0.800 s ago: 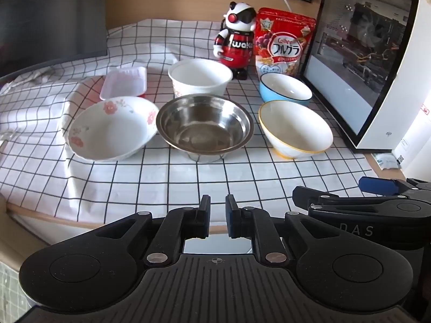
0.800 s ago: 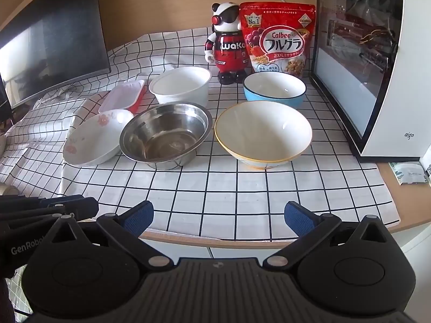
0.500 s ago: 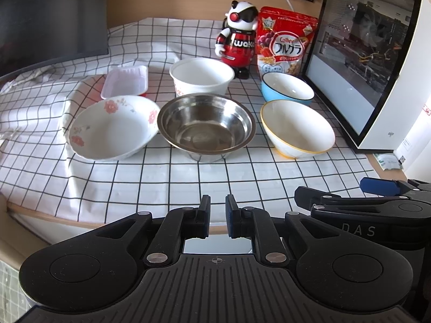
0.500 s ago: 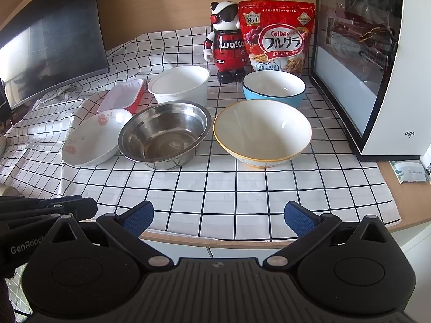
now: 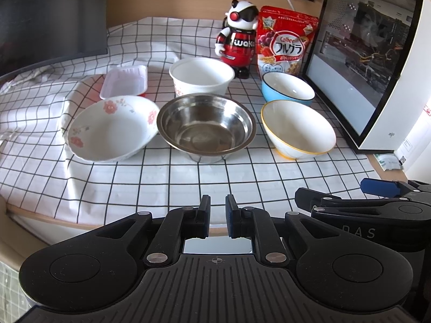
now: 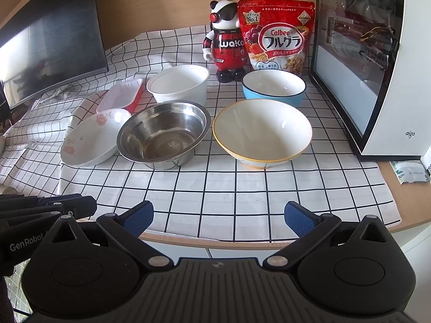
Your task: Organize plates and bowls
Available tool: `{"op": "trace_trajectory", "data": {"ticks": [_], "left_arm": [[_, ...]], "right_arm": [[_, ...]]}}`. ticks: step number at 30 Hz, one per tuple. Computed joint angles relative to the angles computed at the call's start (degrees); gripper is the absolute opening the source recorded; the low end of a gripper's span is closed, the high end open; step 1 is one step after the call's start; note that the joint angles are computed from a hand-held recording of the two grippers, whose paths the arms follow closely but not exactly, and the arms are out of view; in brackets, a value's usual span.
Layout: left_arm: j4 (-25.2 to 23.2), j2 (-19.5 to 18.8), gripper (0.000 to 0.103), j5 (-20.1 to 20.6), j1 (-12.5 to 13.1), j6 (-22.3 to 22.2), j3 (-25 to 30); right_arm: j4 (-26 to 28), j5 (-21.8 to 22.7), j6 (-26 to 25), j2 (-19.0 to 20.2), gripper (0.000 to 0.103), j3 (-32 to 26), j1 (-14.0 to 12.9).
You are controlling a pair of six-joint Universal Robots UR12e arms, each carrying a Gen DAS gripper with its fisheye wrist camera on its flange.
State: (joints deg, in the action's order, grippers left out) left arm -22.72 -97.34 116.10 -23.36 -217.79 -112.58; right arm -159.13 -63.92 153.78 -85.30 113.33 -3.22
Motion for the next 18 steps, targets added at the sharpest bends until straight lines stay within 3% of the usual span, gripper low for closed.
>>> {"op": "trace_trajectory", "data": {"ticks": [9,18], "left_arm": [[-0.05,-0.10,0.015,0.29,-0.06,0.18,0.01],[2.84,-0.84,0.015,0.79,0.03,0.71,-0.63]], "right_arm": [[0.11,-0.20,0.02,0.21,0.103,-0.16,0.14],[0.05,-0.63,0.12,0.45,0.103,-0.24,0.46]]}}
